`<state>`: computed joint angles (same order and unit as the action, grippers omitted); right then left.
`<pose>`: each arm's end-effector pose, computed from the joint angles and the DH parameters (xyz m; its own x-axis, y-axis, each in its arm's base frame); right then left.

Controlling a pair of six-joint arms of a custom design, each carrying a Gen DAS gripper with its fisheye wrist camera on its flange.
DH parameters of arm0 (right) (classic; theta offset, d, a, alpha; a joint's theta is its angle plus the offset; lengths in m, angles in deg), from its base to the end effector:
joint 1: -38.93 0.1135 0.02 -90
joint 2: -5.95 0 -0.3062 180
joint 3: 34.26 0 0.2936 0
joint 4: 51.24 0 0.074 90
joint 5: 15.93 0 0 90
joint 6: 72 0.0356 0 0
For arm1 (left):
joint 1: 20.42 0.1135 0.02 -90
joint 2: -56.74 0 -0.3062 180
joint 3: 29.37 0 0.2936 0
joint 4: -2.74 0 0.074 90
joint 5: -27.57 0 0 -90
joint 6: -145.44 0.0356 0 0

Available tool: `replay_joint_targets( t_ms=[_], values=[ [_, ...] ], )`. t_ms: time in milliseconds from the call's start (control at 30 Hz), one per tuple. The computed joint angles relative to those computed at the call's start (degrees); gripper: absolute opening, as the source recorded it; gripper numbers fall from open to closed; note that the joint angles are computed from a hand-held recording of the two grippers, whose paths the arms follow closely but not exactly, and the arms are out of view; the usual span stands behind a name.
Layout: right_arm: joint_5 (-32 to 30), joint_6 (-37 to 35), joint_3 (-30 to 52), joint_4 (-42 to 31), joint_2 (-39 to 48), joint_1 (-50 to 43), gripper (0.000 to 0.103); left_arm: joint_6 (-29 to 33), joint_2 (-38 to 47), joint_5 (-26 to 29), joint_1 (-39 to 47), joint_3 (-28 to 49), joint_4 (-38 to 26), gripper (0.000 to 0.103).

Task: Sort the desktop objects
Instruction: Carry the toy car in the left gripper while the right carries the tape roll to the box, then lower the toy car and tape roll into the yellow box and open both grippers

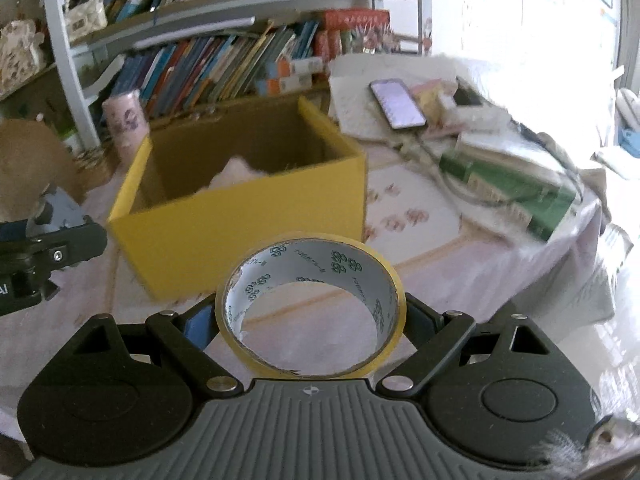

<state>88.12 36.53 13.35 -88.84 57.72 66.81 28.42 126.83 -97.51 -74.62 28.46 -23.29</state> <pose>0.1846 0.0879 0.2604 -0.6515 0.0041 -0.7587 -0.0912 0.9923 0.0838 0.1825 -0.2180 0.2751 -0.5046 0.0640 -0.8610 0.1916 0.9807 -0.0393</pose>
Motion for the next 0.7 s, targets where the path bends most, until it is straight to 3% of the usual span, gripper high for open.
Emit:
replay_joint_targets(
  t_ms=[267, 700],
  values=[
    [-10.07, -11.06, 3.97, 8.72, 5.99, -12.37, 0.090, 4.32, 8.64, -1.82, 3.45, 5.64, 6.54, 0.060],
    [-19.58, -20.11, 13.63, 19.51, 20.91, -18.32, 0.090, 5.48, 22.62, -0.77, 9.96, 16.99, 5.01, 0.060]
  ],
)
